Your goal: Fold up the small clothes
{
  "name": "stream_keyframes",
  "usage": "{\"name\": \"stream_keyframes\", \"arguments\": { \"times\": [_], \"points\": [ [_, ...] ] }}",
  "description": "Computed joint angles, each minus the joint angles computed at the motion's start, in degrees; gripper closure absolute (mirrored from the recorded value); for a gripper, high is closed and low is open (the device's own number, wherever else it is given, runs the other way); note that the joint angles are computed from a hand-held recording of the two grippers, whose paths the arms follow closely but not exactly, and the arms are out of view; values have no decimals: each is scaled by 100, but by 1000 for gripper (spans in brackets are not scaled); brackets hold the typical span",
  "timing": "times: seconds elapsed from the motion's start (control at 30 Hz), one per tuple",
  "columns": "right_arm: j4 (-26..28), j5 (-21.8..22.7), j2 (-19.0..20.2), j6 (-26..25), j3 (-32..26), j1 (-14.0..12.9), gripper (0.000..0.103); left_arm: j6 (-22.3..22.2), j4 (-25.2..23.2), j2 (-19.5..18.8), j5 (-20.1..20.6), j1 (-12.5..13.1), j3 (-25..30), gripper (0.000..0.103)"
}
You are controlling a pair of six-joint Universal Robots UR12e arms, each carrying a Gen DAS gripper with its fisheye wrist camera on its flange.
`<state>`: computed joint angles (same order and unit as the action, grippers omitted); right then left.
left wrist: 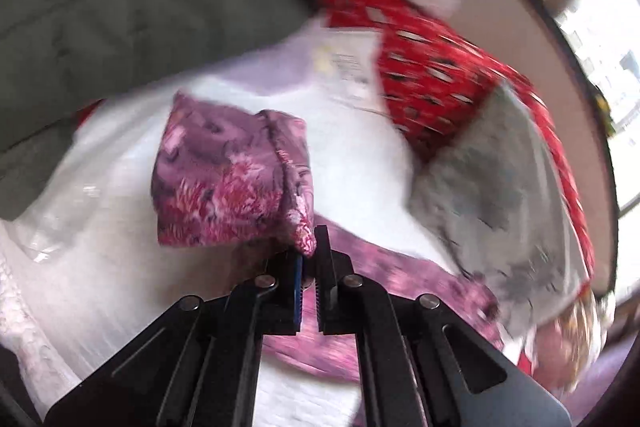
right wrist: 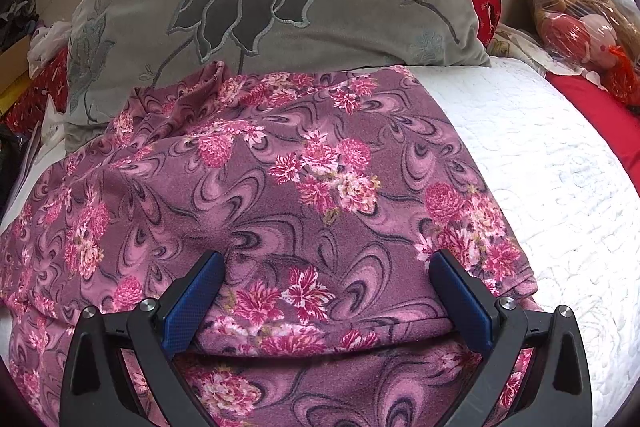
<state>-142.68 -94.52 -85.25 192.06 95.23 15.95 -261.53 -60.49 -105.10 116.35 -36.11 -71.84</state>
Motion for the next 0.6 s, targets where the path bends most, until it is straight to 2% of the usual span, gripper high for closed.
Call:
{"name": "stream_keyframes", "arguments": {
  "times": [0.17, 0.4, 0.6],
  "points": [
    [-73, 96, -22, 31, 44, -30, 0, 648, 37, -551, -183, -145, 855, 100],
    [-218, 320, -47, 95, 106, -102, 0, 995, -335, -1291, -549, -313, 1961, 100],
    [-356, 500, -67, 177, 152, -159, 0, 1303, -699, -2131, -960, -441, 3180, 100]
  ]
}}
